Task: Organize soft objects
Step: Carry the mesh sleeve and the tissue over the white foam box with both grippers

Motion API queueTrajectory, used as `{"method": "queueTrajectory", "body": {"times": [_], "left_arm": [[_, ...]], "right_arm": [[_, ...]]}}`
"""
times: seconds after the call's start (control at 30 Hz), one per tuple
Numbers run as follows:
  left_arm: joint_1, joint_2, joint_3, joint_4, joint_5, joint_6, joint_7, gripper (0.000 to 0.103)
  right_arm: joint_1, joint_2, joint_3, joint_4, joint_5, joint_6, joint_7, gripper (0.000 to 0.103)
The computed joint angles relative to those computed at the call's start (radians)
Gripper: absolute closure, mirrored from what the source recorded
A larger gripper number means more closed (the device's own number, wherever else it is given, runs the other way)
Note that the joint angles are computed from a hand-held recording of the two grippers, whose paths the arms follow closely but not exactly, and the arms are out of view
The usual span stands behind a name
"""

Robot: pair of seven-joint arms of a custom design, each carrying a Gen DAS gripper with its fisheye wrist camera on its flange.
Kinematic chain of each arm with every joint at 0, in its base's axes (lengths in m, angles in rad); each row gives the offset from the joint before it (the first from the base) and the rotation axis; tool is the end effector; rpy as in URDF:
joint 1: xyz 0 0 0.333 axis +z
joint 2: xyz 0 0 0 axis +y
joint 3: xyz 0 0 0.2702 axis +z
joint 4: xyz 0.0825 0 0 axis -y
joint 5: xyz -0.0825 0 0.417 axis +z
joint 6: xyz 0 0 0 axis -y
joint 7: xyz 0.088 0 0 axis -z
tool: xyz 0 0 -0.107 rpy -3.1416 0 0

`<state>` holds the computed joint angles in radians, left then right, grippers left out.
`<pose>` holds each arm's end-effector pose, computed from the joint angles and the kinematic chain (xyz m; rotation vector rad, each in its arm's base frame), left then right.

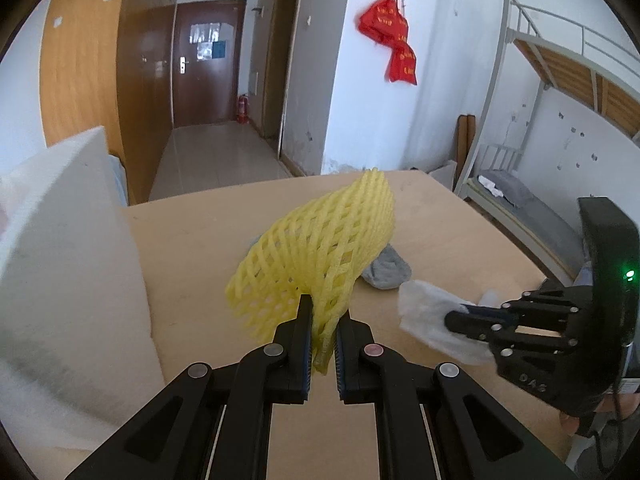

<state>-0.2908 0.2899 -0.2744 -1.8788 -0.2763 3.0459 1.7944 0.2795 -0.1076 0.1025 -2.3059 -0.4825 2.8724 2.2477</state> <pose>0.5953 -0.3371 0.4038 -1.3388 2.2019 -1.1532 0.5198 0.2374 0.3980 -1.8947 1.6620 -0.5852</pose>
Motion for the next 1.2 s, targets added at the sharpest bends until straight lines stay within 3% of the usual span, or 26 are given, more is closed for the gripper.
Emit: {"method": "queueTrajectory", "body": {"times": [0.3,0.43,0.53,0.7,0.8,0.93,1.07,1.17,1.2], "left_arm": [[0.067,-0.173,-0.091,-0.182,-0.192,0.098,0.133,0.093],[0.032,-0.259,-0.058,-0.265,-0.229,0.132,0.134,0.093],[-0.007,-0.317,-0.030,-0.312,-0.352,0.145,0.231,0.093],[-0.109,-0.388,0.061,-0.374,-0.458,0.172,0.315,0.093],[-0.140,-0.426,0.090,-0.410,-0.444,0.194,0.289,0.093],[-0.087,-0.489,0.046,-0.477,-0.366,0.227,0.197,0.093],[-0.103,-0.541,0.070,-0.525,-0.330,0.254,0.156,0.093],[-0.033,-0.587,0.009,-0.562,-0.302,0.256,0.110,0.093],[0.015,-0.604,-0.036,-0.574,-0.294,0.256,0.090,0.093]], "right_arm": [[-0.013,-0.101,0.049,-0.046,-0.088,0.054,0.115,0.096],[-0.024,-0.102,0.076,-0.026,-0.135,0.073,0.148,0.096],[-0.014,-0.109,0.075,-0.026,-0.142,0.087,0.141,0.096],[-0.022,-0.134,0.088,-0.036,-0.167,0.106,0.154,0.096],[-0.030,-0.159,0.102,-0.049,-0.185,0.126,0.175,0.096],[-0.047,-0.158,0.127,-0.033,-0.213,0.149,0.195,0.096],[-0.053,-0.142,0.150,-0.003,-0.250,0.158,0.217,0.096],[-0.040,-0.124,0.154,0.023,-0.268,0.170,0.218,0.096],[-0.034,-0.117,0.152,0.033,-0.270,0.174,0.213,0.095]]}}
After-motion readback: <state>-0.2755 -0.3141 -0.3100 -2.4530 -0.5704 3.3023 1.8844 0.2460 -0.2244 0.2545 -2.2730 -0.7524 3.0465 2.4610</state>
